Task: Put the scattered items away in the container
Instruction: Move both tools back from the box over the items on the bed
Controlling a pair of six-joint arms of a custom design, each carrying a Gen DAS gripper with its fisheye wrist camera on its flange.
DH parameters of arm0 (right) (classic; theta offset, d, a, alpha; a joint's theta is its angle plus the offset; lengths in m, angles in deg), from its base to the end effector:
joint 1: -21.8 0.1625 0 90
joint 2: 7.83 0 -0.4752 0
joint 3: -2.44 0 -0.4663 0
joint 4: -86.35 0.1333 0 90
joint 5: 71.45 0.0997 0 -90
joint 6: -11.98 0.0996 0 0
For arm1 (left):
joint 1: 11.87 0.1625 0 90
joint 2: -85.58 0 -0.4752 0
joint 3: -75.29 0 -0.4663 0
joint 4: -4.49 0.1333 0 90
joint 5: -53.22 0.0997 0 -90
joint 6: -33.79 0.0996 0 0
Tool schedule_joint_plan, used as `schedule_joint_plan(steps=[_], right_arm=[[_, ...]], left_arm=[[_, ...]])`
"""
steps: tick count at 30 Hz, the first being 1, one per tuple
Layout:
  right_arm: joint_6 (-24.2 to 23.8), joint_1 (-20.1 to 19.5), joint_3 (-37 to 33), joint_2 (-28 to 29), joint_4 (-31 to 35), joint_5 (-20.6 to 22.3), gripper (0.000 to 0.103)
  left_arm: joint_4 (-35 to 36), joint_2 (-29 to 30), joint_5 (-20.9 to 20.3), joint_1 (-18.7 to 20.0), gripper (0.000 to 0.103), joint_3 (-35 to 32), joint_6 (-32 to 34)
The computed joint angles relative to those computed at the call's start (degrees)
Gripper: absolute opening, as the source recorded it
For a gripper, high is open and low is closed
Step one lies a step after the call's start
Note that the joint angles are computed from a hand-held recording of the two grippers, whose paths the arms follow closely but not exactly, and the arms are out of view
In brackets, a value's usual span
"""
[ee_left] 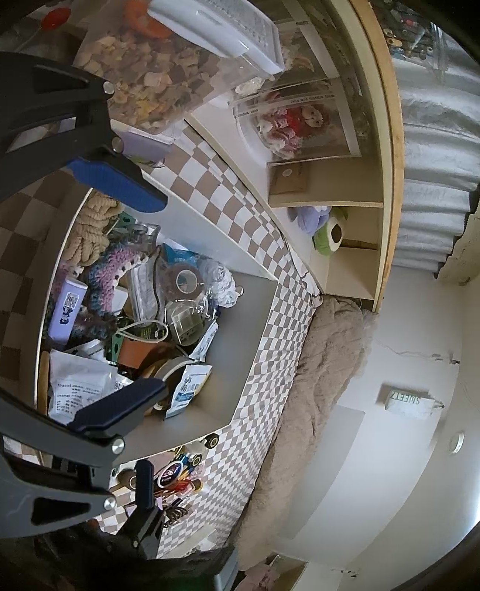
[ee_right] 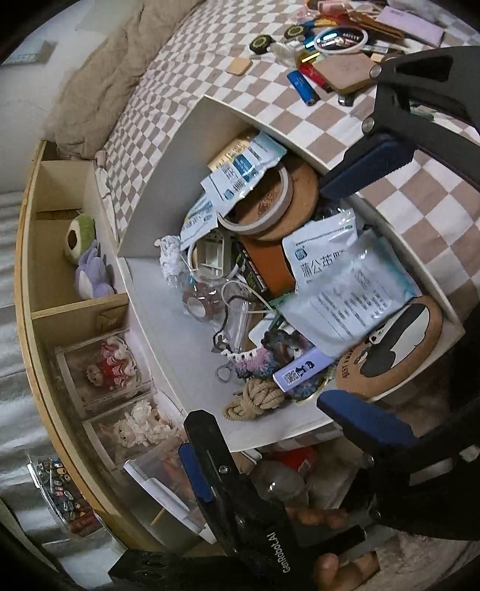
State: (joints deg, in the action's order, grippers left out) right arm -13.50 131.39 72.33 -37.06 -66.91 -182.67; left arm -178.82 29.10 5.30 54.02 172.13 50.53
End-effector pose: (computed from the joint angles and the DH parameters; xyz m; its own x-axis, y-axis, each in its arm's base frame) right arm 0.3921 -0.8117 0.0433 -0.7018 -0.5380 0.4670 -0.6773 0.7071 -0.2032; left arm -0.1184 -0.7542 0.2917 -0.7871 -0.0188 -0.6166 0.4937 0.5799 -0.6480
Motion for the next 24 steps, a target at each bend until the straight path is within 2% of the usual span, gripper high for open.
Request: schedule_joint_plan(steps=[16, 18, 19, 24], right_arm=[[1.05, -0.18, 3.27, -2.14, -5.96, 0.30, 0.103], [1.26, -0.24, 3.83, -2.48, -6.62, 0.25, 0.103], [1.48, -0.32, 4.18, -2.71, -7.01, 0.34, 0.103], [2.35, -0.65, 5.61, -3.54, -8.62, 0.34, 0.103]], left_arm=[[0.00, 0.05, 1.36, -1.33, 0.092, 0.60, -0.07], [-0.37, 0.27, 1.57, -1.62, 0.095, 0.63, 0.38], [-1.24, 0.49, 1.85, -1.79, 0.102, 0.68, 0.96], [-3.20, 1.28, 2.88, -2.31, 0.103, 0.66, 2.27]])
